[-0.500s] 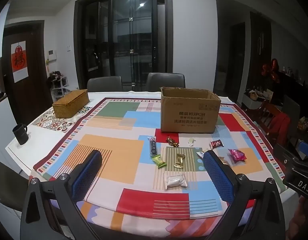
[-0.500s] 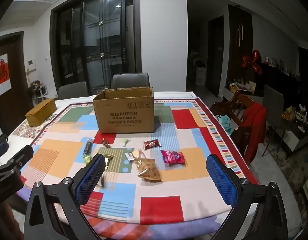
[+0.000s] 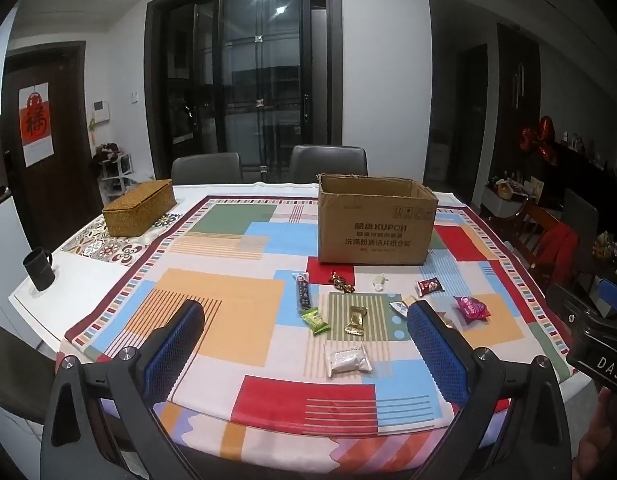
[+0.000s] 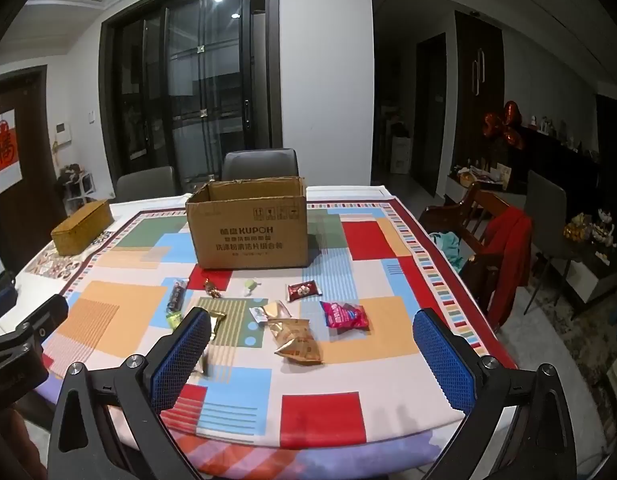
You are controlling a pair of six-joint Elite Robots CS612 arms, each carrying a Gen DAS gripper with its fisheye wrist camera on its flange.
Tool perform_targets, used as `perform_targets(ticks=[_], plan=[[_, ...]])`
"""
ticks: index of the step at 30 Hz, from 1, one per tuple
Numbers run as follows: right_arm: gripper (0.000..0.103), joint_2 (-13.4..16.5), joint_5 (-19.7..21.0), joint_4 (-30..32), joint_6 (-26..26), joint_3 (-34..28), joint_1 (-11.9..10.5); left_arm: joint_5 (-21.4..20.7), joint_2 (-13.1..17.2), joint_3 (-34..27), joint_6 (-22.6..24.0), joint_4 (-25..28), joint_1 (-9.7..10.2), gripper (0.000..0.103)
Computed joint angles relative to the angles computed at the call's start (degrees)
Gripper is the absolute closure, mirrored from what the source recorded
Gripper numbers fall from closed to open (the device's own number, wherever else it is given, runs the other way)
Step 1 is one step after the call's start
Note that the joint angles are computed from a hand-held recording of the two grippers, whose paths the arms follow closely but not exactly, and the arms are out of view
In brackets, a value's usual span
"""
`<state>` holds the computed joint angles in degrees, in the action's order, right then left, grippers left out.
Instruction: Organize snacks
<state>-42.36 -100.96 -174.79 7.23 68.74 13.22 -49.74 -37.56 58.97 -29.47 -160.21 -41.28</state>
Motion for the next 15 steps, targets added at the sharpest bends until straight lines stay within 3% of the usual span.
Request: perform_targets(ticks=[15], plan=[[0.001, -0.04, 0.04, -0.39, 0.09, 0.12, -0.02, -0.10, -0.12, 0.20, 0.24, -0.23, 0.05, 0.000]])
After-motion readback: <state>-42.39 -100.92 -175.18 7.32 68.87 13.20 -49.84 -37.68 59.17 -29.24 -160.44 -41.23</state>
